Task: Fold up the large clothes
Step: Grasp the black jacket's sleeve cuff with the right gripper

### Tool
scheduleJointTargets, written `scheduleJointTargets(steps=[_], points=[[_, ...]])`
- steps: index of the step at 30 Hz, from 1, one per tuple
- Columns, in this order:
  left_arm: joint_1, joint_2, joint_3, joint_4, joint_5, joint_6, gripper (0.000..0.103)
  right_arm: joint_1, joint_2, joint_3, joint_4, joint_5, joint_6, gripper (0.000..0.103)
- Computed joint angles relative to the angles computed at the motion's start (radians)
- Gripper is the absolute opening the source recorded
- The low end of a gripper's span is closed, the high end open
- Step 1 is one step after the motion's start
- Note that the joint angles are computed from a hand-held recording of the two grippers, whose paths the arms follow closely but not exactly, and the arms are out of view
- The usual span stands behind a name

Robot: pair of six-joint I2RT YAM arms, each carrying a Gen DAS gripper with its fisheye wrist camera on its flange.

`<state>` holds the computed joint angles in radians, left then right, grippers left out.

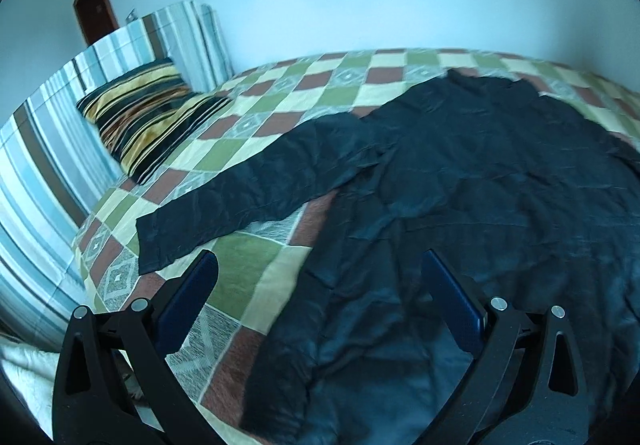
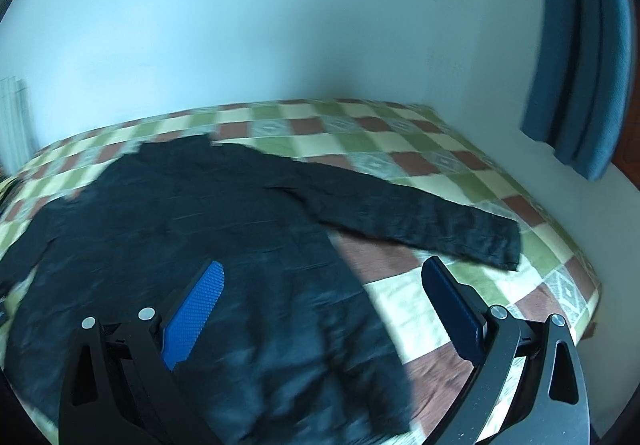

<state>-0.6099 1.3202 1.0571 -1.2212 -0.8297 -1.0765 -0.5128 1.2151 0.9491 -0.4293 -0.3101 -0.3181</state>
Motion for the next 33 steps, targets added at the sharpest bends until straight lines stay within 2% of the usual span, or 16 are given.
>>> scheduleJointTargets(steps=[2,7,11,18,22,24,26,33], points=[[0.100,-0.001,-0.041,0.061,0.009,0.061,0.101,-0.033,0.151,0.072,0.069,0.058,0.032,0.098],[0.299,0.029,-0.119,0.139,-0.011,0.151,0.101,-0.107,0.476,0.299,0.123,0.169,0.100,0.098],[0.436,0.060,-0.166,0.194,-0.005,0.202,0.101,-0.173,0.716,0.545,0.074,0.219,0.140,0.098],[0.527,0.120,-0.209,0.250,0.002,0.233,0.101,-0.236,1.065,1.016,-0.153,0.189,0.239,0.098],[0.537,0.160,-0.221,0.270,-0.005,0.224,0.101,-0.247,1.188,1.190,-0.258,0.155,0.254,0.097],[0.543,0.168,-0.227,0.280,-0.004,0.221,0.101,-0.248,1.234,1.253,-0.302,0.136,0.250,0.093],[0.546,0.178,-0.231,0.287,-0.012,0.214,0.101,-0.246,1.270,1.304,-0.338,0.142,0.249,0.076],[0.532,0.208,-0.229,0.289,-0.035,0.194,0.101,-0.259,1.297,1.346,-0.375,0.097,0.243,0.075]])
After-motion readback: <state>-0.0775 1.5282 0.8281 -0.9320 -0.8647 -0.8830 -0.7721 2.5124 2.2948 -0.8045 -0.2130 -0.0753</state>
